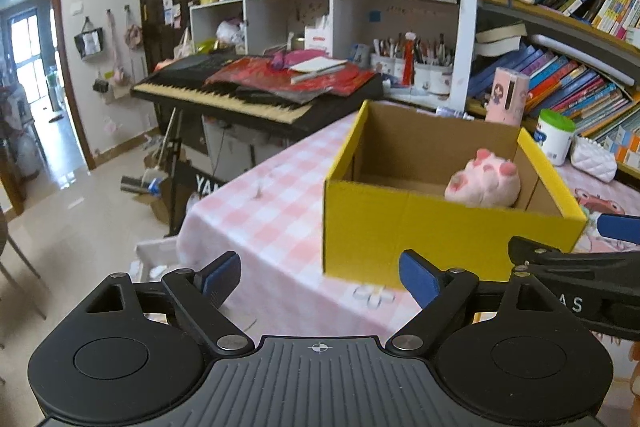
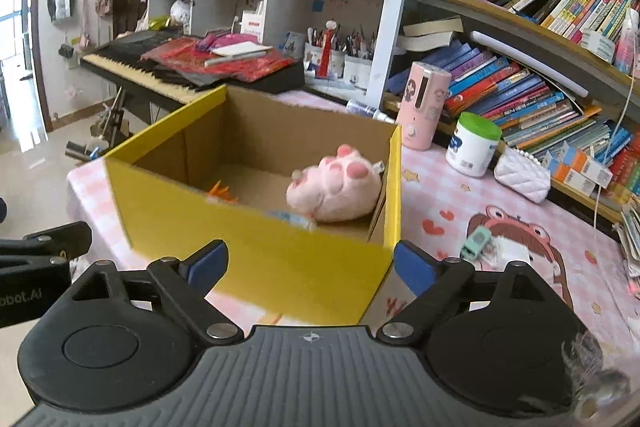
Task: Organize objects
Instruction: 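Withdraw both tools from the yellow box and move over the white charger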
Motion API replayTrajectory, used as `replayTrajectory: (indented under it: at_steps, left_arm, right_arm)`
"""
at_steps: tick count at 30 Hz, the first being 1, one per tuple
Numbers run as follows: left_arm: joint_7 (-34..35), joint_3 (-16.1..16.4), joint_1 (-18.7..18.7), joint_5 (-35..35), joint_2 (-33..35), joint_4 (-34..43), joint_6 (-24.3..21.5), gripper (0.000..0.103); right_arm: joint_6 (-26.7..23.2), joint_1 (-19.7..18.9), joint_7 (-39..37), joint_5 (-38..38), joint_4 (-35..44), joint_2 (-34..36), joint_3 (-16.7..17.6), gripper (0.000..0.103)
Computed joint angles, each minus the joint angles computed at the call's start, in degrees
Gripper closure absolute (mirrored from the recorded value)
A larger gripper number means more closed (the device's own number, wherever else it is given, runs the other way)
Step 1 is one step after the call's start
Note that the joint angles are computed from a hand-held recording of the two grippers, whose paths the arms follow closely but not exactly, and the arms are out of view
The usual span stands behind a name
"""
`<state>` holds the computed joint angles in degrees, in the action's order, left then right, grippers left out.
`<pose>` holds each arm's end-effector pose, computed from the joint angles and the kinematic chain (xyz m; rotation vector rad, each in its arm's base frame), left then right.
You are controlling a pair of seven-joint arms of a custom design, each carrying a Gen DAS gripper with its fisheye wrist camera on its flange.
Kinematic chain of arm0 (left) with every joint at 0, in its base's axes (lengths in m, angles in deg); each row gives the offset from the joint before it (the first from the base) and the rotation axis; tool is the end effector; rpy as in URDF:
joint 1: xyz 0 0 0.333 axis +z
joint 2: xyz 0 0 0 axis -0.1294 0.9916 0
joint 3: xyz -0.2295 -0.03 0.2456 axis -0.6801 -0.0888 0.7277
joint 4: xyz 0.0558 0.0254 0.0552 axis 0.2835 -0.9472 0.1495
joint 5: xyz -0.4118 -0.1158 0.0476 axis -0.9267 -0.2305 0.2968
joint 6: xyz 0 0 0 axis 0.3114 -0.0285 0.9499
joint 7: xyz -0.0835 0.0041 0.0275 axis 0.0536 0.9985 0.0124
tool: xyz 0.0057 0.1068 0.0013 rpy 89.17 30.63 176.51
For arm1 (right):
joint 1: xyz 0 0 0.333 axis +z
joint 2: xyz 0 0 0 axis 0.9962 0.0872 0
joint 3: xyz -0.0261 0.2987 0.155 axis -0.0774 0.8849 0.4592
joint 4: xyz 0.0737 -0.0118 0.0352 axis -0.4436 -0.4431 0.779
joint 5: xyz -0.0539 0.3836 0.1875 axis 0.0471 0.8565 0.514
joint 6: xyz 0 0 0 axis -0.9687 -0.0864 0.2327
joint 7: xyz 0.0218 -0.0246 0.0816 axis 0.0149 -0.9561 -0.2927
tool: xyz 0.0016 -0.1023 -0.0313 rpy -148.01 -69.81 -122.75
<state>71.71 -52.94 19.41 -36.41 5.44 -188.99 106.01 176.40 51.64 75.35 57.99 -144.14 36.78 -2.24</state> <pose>0.3926 -0.1480 0.4229 -1.7522 1.4699 -0.7607 0.4336 0.2054 0.4247 -1.8270 1.4179 -0.9063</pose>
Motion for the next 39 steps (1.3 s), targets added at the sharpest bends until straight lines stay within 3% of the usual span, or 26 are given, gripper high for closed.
replayTrajectory:
  at_steps: [4,14,29,39]
  left_arm:
    - [1.6,4.3,-5.0,-0.2,-1.2,-2.4,-1.4,0.015]
    - [7.5,12.1,-15.1,0.3,-3.8,-6.5,-4.4,0.010]
    - [14.3,17.9,-24.5,-2.9,-8.4,-11.3,-8.4,0.009]
    - [18.6,20.2,-28.7,-5.6,-7.4,-12.1,-8.6,0.009]
  right_arm:
    - [-2.1,3.7,2.2,0.4,-2.8,-4.2,-1.2,0.007]
    - [-9.9,7.4,12.4,-2.8,-6.7,-13.4,-1.3,0.003]
    - [-17.4,16.0,24.5,-9.4,-11.4,-19.4,-5.4,0.000]
    - [-22.4,20.8,30.8,-14.5,-13.7,-21.5,-9.4,0.000]
